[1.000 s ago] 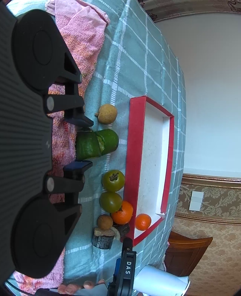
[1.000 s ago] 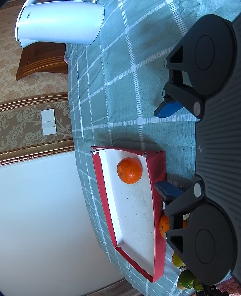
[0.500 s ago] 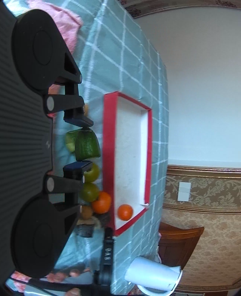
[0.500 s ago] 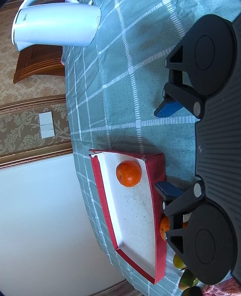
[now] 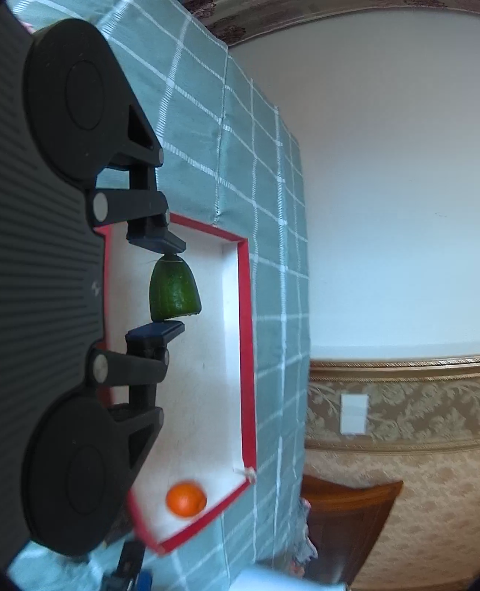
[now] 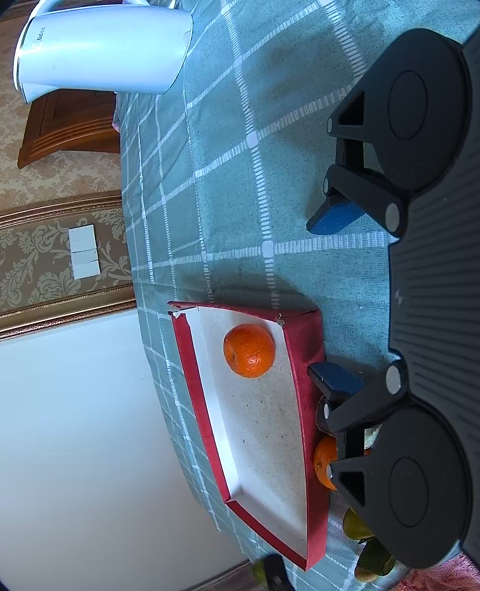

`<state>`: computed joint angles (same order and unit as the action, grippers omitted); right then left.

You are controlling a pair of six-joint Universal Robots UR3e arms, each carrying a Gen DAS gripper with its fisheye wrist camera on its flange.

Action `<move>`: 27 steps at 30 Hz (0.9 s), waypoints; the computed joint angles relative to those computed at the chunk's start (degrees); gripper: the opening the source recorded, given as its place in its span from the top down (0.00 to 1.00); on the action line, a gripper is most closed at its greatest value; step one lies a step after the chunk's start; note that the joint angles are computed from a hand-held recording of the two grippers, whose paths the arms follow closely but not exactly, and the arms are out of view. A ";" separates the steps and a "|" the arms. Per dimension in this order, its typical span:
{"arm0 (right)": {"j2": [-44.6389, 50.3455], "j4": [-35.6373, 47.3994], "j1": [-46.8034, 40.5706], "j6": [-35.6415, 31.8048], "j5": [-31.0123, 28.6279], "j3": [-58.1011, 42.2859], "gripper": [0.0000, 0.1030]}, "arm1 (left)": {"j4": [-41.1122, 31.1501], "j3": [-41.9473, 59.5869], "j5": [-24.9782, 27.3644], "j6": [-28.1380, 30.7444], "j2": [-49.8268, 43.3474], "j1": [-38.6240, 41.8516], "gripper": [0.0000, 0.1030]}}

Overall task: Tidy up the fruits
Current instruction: 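Lift the green lime piece with the left gripper over the red box, then lower the lime piece into the box and open the left gripper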

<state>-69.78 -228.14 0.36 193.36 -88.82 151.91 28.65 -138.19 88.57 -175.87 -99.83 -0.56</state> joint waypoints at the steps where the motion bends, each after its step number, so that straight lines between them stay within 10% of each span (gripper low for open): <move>1: 0.39 -0.90 0.07 0.33 -0.20 0.13 0.26 | -1.10 1.88 -0.10 -0.24 -1.43 0.33 0.65; 27: 1.83 -5.22 -1.80 1.52 2.36 1.60 0.26 | -13.19 16.93 5.09 -0.34 -12.34 -0.57 0.61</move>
<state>-67.95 -233.36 -1.44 194.88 -86.46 153.51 15.45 -121.25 93.66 -176.20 -112.17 -1.12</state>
